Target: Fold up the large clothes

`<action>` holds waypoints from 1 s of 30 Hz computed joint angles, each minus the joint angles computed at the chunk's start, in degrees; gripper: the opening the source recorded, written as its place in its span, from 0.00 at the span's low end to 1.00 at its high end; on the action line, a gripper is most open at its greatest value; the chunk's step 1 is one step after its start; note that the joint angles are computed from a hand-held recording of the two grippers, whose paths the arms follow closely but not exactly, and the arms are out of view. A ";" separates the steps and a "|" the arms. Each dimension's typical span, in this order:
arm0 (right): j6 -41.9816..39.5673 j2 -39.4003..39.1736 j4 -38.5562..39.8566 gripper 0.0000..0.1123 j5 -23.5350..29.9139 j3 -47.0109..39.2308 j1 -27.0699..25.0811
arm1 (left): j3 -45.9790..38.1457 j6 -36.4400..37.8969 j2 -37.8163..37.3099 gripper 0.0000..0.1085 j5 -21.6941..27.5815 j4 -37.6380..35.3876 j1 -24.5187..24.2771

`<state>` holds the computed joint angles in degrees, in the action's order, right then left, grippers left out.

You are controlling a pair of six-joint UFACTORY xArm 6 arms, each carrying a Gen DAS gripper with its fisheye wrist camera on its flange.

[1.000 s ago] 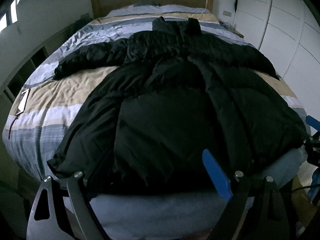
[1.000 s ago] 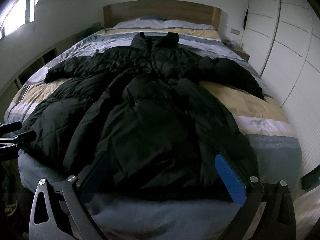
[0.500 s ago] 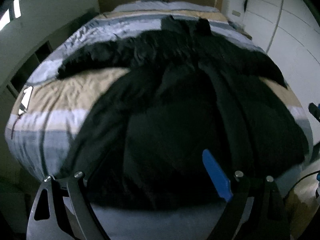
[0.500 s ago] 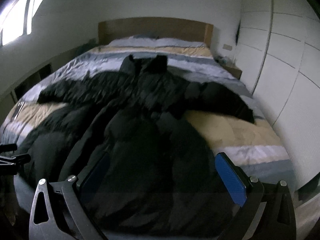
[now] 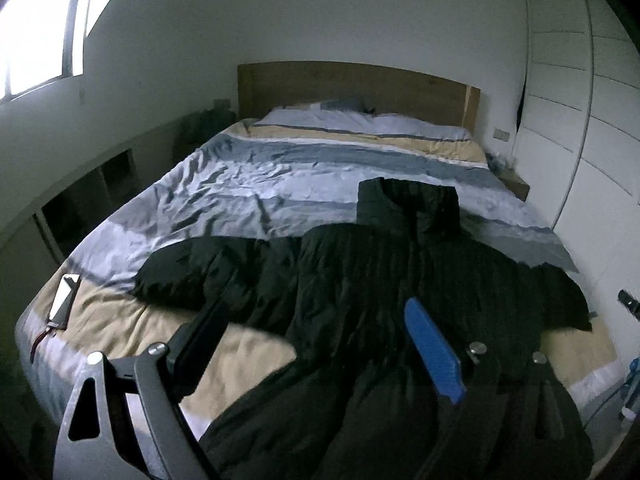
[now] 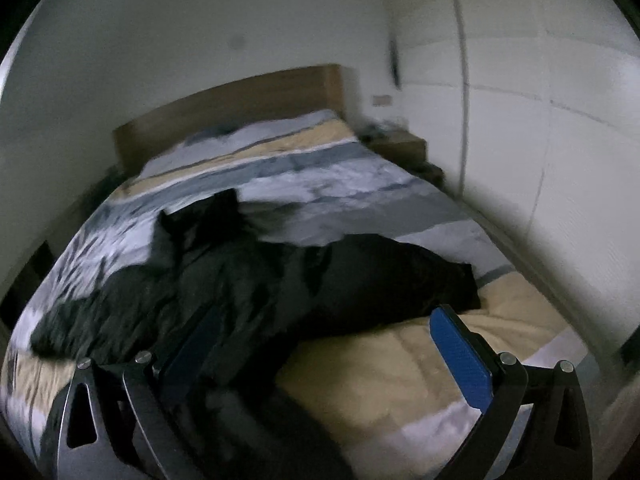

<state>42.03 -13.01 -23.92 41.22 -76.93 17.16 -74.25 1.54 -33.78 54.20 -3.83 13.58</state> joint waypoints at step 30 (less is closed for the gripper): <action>-37.14 29.71 84.87 0.55 -31.10 -1.66 -18.19 | 7.24 -10.32 12.63 0.83 -5.43 13.54 -4.68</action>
